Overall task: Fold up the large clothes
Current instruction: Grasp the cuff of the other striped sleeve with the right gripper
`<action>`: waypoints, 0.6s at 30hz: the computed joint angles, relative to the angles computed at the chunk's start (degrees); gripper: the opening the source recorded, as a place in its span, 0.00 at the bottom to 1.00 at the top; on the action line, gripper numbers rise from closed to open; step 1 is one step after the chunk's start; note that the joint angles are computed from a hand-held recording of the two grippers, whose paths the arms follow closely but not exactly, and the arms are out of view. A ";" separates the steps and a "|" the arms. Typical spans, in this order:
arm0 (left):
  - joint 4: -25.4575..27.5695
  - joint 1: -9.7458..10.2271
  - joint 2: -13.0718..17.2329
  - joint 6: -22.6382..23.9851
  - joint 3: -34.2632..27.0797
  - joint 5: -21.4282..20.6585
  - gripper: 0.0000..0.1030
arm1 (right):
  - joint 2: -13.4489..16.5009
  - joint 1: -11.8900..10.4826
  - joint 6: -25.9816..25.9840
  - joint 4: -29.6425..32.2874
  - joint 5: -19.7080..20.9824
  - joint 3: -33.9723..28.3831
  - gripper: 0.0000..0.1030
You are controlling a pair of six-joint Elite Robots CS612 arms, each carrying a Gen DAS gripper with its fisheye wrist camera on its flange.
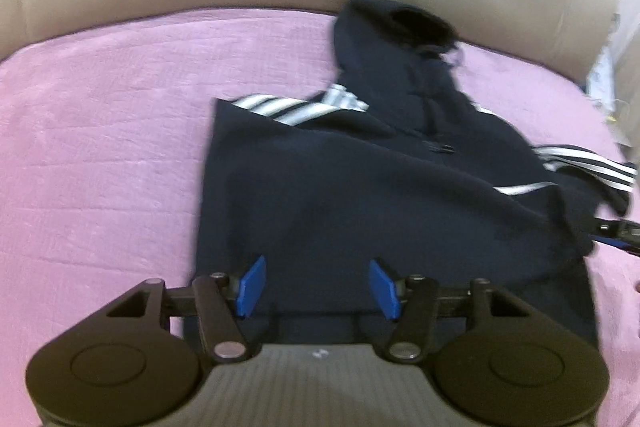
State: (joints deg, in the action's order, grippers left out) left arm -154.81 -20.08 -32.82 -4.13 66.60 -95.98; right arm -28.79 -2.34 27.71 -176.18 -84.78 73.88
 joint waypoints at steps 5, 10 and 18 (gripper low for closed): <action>-1.69 -0.14 -0.15 0.95 2.03 -3.64 0.61 | -1.55 -3.97 -1.34 -6.30 -3.08 6.94 0.81; -2.29 0.18 1.90 1.29 -0.13 -6.04 0.61 | -1.17 -8.55 10.50 -13.61 -4.00 11.39 0.81; -0.85 0.34 3.53 1.30 -2.48 -5.52 0.61 | 3.77 -11.34 17.76 -20.51 -4.98 6.40 0.81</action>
